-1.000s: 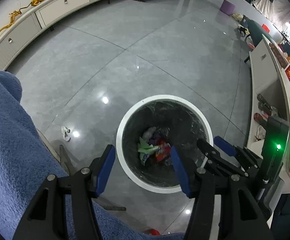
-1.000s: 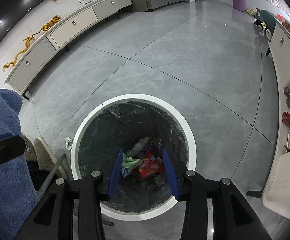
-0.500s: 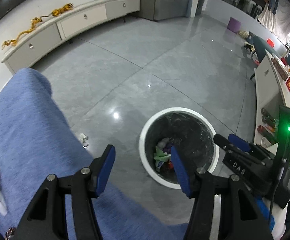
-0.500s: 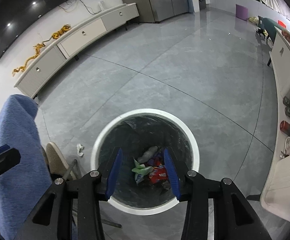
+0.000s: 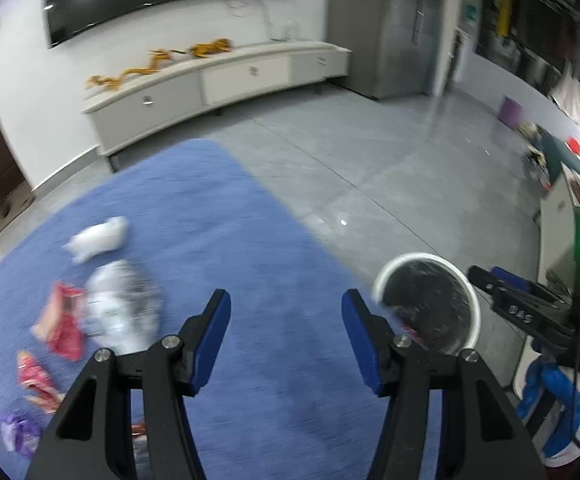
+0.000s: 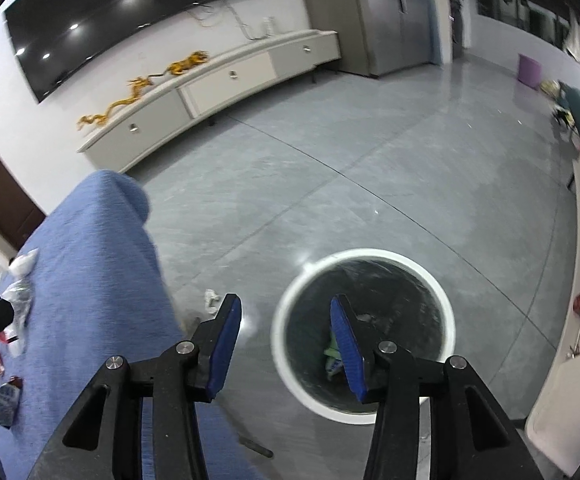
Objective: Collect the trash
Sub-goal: 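Move both tools back over the rug toward the remaining wrappers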
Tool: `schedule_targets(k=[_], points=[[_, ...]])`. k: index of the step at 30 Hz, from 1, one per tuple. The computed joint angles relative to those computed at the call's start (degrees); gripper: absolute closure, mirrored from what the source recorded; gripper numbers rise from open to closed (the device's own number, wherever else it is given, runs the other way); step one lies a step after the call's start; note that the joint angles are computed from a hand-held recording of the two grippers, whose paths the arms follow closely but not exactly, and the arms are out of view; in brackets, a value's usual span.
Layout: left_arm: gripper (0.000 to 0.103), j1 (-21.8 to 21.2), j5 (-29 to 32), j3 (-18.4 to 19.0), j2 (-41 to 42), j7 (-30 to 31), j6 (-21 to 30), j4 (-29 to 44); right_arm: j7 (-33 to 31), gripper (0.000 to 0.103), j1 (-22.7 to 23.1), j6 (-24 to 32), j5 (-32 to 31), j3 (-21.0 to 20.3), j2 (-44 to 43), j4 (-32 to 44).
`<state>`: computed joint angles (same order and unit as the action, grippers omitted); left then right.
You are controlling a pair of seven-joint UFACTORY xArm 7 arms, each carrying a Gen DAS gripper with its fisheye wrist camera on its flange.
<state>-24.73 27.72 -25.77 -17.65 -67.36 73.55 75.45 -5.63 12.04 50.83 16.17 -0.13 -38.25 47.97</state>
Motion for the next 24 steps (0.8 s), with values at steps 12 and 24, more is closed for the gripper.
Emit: schedule_targets(k=[12, 24], points=[[0.046, 6.77, -9.49, 5.47, -30.33, -0.32, 13.47, -18.19, 0.29, 0.050, 8.58, -1.07, 3.60, 5.39, 2.54, 4.51], [0.046, 11.81, -19.46, 8.37, -42.97, 5.33, 16.72, -27.68, -0.78, 0.034, 18.54, -3.32, 7.05, 11.83, 11.36, 11.85]])
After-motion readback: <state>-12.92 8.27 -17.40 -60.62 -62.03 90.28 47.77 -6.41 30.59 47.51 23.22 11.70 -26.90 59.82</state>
